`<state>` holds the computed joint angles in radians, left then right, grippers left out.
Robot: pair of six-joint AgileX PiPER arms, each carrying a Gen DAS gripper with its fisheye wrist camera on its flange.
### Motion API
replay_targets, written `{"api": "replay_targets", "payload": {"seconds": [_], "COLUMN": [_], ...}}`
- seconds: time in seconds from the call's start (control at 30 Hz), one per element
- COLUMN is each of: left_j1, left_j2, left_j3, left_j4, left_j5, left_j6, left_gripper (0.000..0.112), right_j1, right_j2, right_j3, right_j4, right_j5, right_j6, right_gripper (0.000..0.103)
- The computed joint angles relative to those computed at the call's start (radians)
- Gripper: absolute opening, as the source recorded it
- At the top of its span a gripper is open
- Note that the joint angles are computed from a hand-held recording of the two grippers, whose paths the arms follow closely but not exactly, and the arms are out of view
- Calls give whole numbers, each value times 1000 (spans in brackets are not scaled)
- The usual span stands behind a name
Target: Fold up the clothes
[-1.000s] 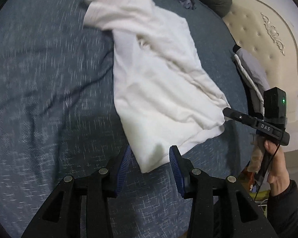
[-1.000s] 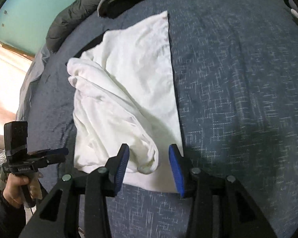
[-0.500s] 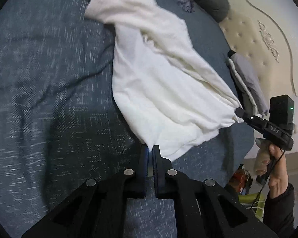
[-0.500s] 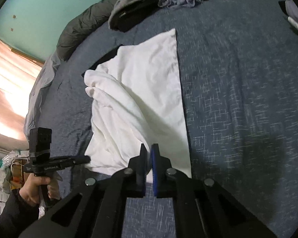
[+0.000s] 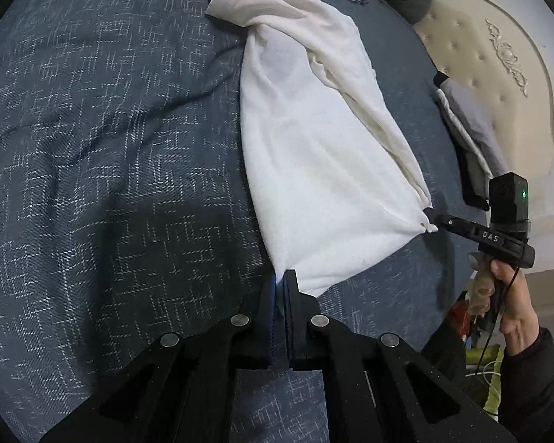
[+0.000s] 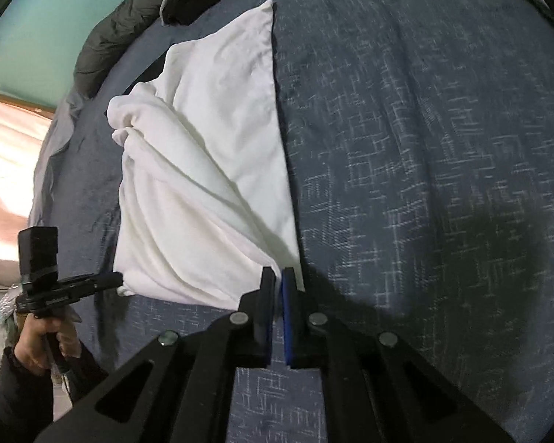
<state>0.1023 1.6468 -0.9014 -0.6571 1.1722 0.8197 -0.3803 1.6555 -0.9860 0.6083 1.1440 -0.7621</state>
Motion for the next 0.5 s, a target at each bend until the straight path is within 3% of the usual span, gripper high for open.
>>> {"api": "replay_targets", "payload": {"seconds": [0.1, 0.13, 0.17, 0.33, 0.5], "left_j1": [-3, 12, 26, 88, 143], "left_j2": [-10, -19, -27, -44, -5], "left_j3": [-6, -16, -26, -66, -96], "left_j4": [-8, -11, -15, -39, -66], "left_j5": [7, 15, 23, 14, -34], "left_j6": [-2, 6, 14, 39, 86], "left_gripper": [4, 5, 5, 8, 10], "right_j1": [1, 0, -1, 74, 322], "right_j2": [-32, -47, -61, -126, -146], "right_j3": [-34, -46, -59, -98, -67], "right_j4": [-20, -29, -38, -5, -26], "right_j5": [6, 5, 3, -2, -161], "right_j6": [1, -1, -3, -58, -6], "right_gripper": [16, 28, 31, 32, 32]}}
